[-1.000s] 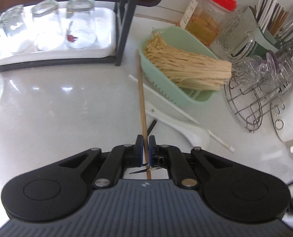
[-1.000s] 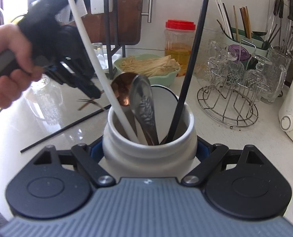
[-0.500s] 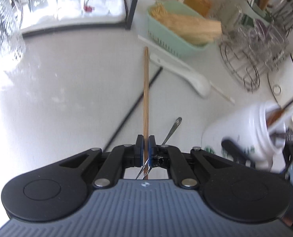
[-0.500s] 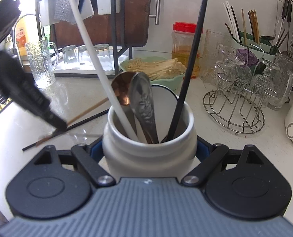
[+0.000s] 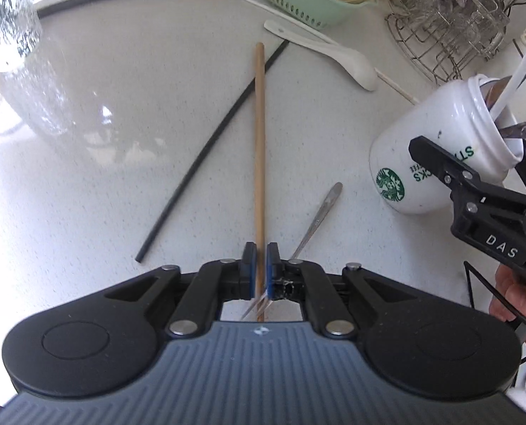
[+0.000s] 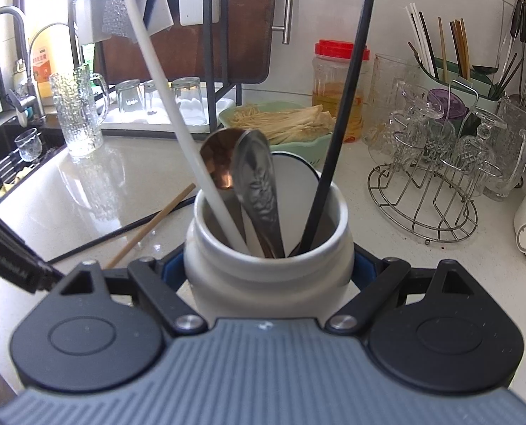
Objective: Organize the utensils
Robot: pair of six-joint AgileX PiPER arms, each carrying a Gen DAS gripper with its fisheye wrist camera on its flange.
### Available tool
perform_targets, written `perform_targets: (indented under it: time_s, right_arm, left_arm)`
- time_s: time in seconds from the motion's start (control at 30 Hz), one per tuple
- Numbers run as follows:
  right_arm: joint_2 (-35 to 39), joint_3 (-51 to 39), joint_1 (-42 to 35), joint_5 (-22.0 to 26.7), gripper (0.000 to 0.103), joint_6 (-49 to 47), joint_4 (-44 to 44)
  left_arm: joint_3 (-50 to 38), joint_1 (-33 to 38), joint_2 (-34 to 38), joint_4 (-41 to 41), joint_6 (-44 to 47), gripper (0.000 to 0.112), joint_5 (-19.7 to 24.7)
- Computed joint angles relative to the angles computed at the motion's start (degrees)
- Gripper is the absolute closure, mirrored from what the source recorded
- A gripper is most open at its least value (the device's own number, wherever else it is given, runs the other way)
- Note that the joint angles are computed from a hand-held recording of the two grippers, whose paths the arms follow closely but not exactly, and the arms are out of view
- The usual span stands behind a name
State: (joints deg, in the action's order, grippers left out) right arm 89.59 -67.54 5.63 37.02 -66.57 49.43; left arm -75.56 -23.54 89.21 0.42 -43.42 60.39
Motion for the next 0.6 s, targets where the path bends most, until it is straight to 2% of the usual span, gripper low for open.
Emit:
perform_targets:
  time_s: [0.13,0.27,0.5,0.6]
  right_arm:
    - [0.0,-0.1,0.1,0.1,0.012,0.4,-0.3]
    - [-0.1,0.0,0.1,-0.1,0.012,0.6,-0.4]
    - [-0.1,-0.3,0.7,-0.5,0.012,3.0,-2.2]
    - [-0.1,-0.5,1.0,-0.6,0.012,4.0,-3.1]
  left_arm:
    - [1.6,1.3,-1.1,-1.0,0.0,0.106,-1.6]
    - [0.3,3.0,0.0,-0.7,0.1,0.083,-2.8]
    - [-8.0,4.3,6.7,3.4,2.7,0.083,-4.5]
    - [-11.7,4.5,9.5,5.0,3.4,0.083,-3.8]
